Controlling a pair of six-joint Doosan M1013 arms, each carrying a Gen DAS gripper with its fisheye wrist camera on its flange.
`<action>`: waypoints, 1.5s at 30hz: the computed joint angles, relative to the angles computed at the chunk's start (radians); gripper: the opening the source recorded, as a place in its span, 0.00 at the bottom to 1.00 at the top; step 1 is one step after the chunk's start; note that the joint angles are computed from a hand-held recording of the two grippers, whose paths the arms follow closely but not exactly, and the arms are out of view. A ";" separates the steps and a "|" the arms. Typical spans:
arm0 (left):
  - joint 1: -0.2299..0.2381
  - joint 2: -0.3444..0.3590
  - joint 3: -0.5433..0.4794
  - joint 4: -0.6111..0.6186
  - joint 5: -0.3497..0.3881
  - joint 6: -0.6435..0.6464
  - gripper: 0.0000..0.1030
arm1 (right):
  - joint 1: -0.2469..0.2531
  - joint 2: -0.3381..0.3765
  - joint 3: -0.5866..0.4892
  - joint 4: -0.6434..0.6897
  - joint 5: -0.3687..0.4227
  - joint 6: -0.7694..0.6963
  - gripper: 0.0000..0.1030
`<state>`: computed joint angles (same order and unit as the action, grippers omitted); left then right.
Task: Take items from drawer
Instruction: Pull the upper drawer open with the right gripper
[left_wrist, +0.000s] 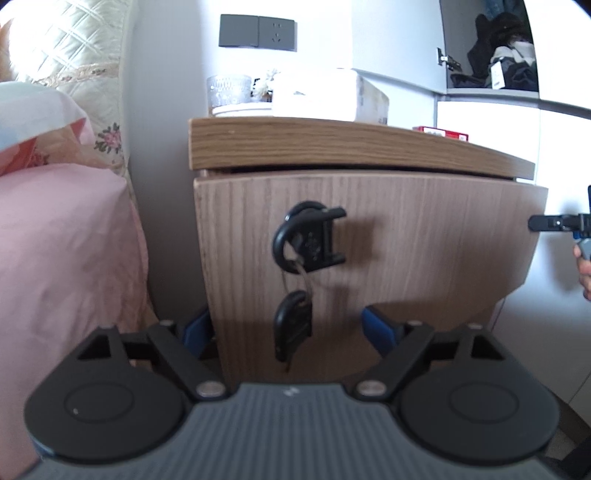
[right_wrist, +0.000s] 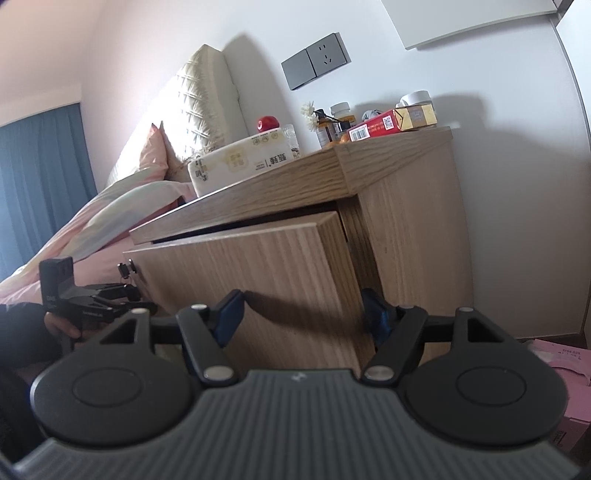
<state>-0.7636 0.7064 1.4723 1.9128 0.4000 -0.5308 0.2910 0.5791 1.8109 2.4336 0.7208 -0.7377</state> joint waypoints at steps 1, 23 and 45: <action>0.000 0.000 -0.001 -0.008 -0.001 0.007 0.84 | 0.001 0.000 0.000 0.003 -0.002 -0.007 0.71; -0.030 -0.025 0.037 -0.053 0.023 0.028 0.90 | -0.013 -0.034 0.030 -0.164 0.016 0.057 0.71; -0.091 -0.091 0.121 -0.209 0.069 0.172 0.85 | -0.022 -0.098 0.130 -0.273 0.088 0.086 0.71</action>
